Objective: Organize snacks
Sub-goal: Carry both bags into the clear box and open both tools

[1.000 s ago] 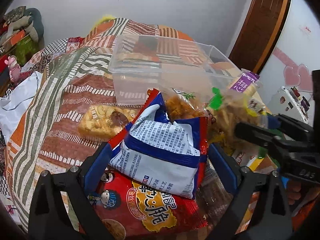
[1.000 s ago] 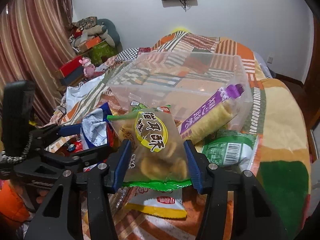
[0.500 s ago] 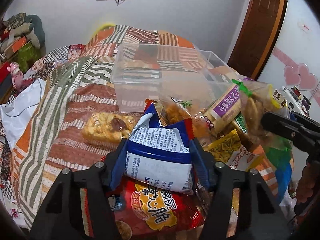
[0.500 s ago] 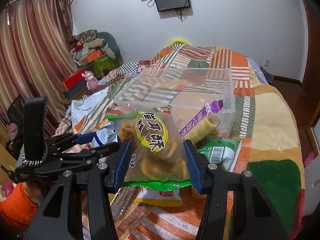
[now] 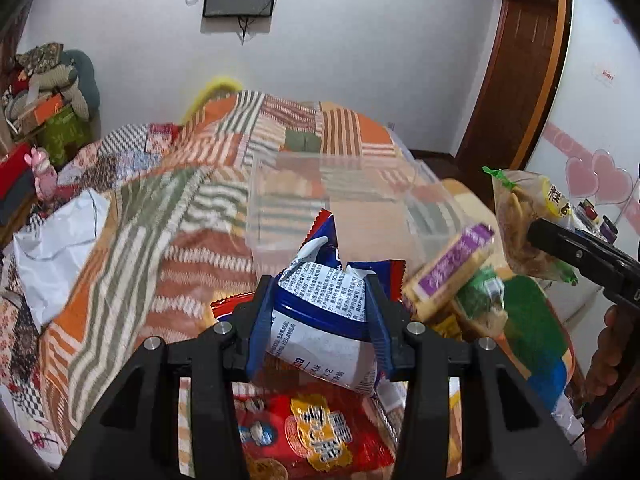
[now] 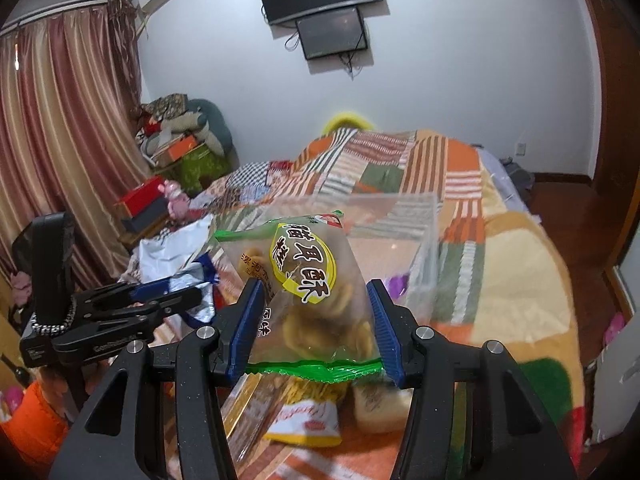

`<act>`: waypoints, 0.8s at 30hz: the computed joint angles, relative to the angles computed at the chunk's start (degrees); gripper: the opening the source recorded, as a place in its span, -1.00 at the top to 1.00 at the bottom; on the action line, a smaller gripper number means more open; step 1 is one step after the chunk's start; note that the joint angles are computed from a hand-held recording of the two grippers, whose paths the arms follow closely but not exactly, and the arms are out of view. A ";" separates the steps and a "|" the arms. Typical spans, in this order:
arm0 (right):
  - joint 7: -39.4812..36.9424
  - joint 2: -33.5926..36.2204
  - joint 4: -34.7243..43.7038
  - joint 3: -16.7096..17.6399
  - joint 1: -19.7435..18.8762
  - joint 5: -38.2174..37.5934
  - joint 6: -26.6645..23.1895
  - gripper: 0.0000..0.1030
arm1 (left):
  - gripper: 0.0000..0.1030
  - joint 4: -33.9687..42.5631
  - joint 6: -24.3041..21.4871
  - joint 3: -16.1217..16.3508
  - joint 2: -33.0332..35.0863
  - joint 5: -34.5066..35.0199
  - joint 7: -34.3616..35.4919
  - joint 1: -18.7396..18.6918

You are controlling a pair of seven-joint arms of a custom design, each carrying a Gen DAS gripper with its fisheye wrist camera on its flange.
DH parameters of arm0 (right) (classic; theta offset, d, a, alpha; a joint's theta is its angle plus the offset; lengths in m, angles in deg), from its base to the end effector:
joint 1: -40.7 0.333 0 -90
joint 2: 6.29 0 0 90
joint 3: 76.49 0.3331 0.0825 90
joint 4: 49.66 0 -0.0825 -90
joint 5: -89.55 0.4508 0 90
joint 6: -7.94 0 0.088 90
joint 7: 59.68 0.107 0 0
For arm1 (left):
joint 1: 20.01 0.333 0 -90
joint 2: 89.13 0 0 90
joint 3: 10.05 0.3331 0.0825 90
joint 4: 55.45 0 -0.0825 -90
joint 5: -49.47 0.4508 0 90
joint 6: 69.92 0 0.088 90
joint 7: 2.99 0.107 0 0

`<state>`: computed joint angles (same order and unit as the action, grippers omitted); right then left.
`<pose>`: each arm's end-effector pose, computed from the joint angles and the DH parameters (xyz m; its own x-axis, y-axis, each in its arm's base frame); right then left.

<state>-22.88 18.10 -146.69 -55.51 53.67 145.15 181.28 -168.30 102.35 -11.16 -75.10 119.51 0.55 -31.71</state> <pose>0.6831 0.3408 0.4221 0.5669 -0.7906 -0.2314 -0.5579 -0.1617 -0.8140 0.6482 -0.2169 0.3811 0.0583 -0.9873 0.1475 -0.6312 -0.1509 -0.7608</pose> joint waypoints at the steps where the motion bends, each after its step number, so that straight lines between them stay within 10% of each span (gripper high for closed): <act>1: 0.12 0.04 0.23 -0.17 0.19 -0.22 0.56 0.04 | 0.15 0.48 -0.02 0.22 -0.01 0.57 -0.38 -0.11; 10: 7.51 4.16 6.18 -2.81 2.31 -7.83 2.75 0.04 | 0.15 7.83 0.82 0.78 3.32 -0.82 2.58 0.43; 24: 32.30 13.52 17.51 -15.29 11.70 -27.61 -2.50 0.04 | 0.15 20.72 -2.57 -1.01 15.42 -25.33 27.54 1.71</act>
<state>9.42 31.61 -129.18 -70.80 65.36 117.54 178.78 -147.58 99.78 -12.17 -59.68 94.18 28.09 -30.00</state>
